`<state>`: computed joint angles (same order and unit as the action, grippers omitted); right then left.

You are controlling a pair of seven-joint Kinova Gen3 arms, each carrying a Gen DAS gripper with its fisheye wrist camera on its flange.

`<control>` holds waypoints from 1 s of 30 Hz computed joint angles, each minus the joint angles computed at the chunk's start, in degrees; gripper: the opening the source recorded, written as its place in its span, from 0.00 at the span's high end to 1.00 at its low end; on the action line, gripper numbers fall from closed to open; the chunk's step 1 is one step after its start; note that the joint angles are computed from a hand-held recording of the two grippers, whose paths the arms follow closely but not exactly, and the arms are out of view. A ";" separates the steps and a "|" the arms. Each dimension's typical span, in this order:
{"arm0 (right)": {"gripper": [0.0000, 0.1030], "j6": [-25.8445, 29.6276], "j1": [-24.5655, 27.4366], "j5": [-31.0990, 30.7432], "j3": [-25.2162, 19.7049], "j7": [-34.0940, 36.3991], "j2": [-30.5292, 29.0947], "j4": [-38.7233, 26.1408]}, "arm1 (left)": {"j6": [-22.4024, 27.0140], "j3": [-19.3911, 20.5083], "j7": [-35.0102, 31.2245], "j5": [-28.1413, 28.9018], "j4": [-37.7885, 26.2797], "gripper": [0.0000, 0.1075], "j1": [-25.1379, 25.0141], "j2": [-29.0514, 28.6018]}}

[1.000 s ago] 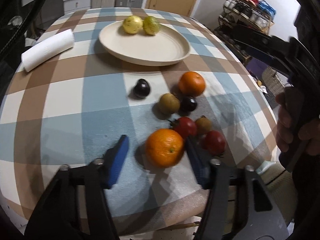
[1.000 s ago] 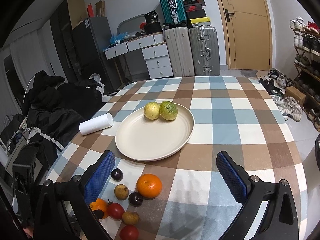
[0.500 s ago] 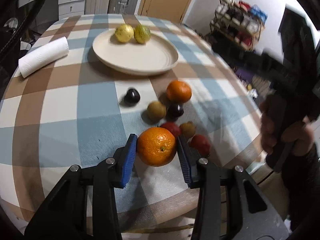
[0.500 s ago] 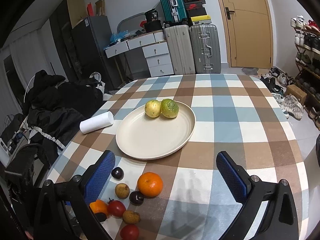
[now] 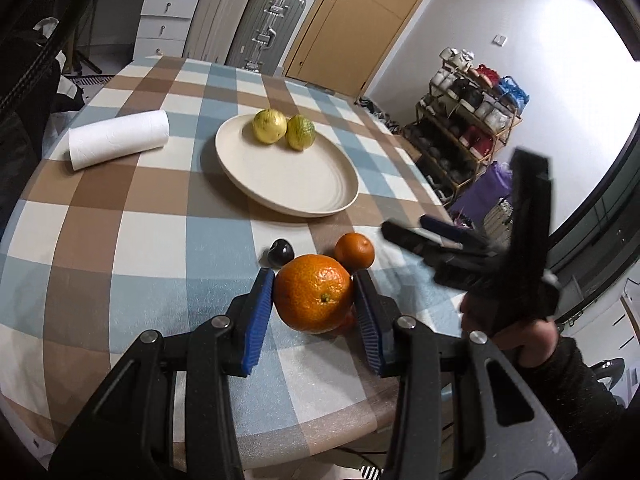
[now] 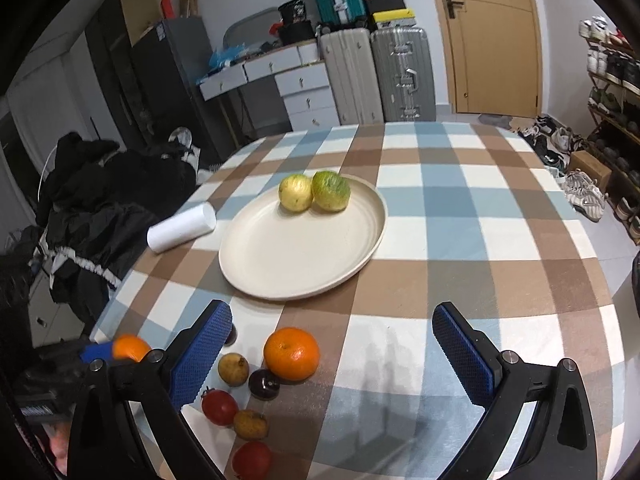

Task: Organize fruits
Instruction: 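Grasp the large orange with the left tool and lift it, then grasp the smaller orange with the right tool while the left tool holds its orange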

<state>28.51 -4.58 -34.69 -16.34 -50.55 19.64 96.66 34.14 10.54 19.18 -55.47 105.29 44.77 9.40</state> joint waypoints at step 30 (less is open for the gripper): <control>0.58 9.96 -5.41 9.77 1.71 -6.92 7.10 -6.93 | 2.31 2.24 10.30 -7.39 1.92 0.65 -0.33 -1.07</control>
